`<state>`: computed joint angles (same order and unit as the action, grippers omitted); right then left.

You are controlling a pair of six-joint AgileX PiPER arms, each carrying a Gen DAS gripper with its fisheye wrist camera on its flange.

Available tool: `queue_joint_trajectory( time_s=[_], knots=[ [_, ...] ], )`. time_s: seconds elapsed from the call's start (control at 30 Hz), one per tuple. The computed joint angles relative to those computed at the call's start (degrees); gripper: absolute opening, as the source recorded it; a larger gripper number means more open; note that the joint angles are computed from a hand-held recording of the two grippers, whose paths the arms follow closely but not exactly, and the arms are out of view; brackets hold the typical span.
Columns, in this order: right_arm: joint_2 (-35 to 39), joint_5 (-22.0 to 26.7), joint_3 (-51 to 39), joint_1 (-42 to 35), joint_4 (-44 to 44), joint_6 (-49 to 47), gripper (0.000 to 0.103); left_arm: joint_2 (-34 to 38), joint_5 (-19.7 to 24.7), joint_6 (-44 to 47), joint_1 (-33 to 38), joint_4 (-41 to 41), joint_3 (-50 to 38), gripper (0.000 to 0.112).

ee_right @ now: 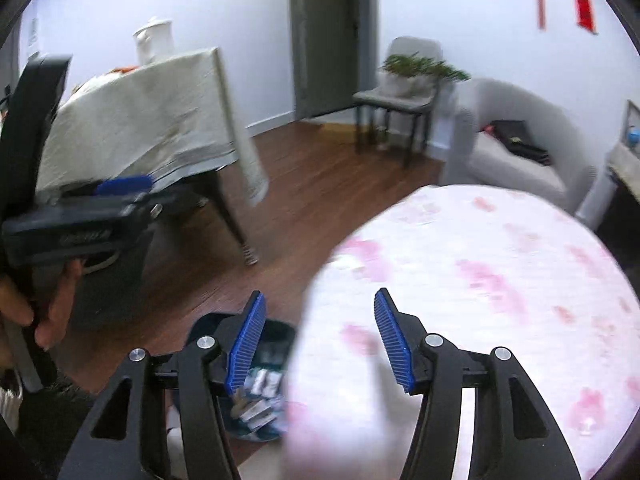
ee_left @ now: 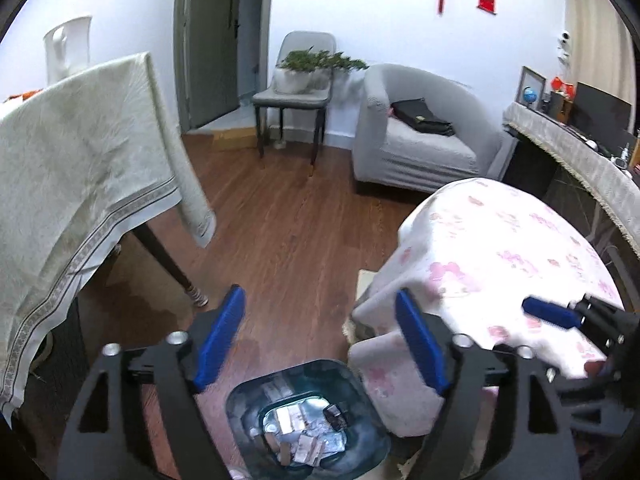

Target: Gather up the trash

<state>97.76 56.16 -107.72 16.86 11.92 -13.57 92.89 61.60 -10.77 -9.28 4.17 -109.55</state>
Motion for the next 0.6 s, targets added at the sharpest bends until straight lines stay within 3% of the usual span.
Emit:
queue_joint_trajectory(
  time_s=[0.17, 0.37, 0.47, 0.6],
  knots=[
    [-4.54, -3.31, 5.19, -5.01, 0.16, 0.95, 0.058, -1.54, -3.25, -5.27, -6.2, 5.75, 2.95, 0.09],
    [-12.46, -8.7, 15.72, -12.56, 0.85, 1.81, 0.088, -8.23, -10.53, -12.42, -12.58, 12.45, 15.7, 0.095],
    [-15.21, -10.51, 18.8, -16.52, -0.04, 2.3, 0.091, -8.86, -9.26, -17.25, -16.27, 18.65, 18.22, 0.095],
    [-18.65, -11.36, 23.07, -22.98, 5.55, -1.86, 0.098, -10.42, -10.17, -20.98, -18.93, 22.5, 19.98, 0.096]
  ],
)
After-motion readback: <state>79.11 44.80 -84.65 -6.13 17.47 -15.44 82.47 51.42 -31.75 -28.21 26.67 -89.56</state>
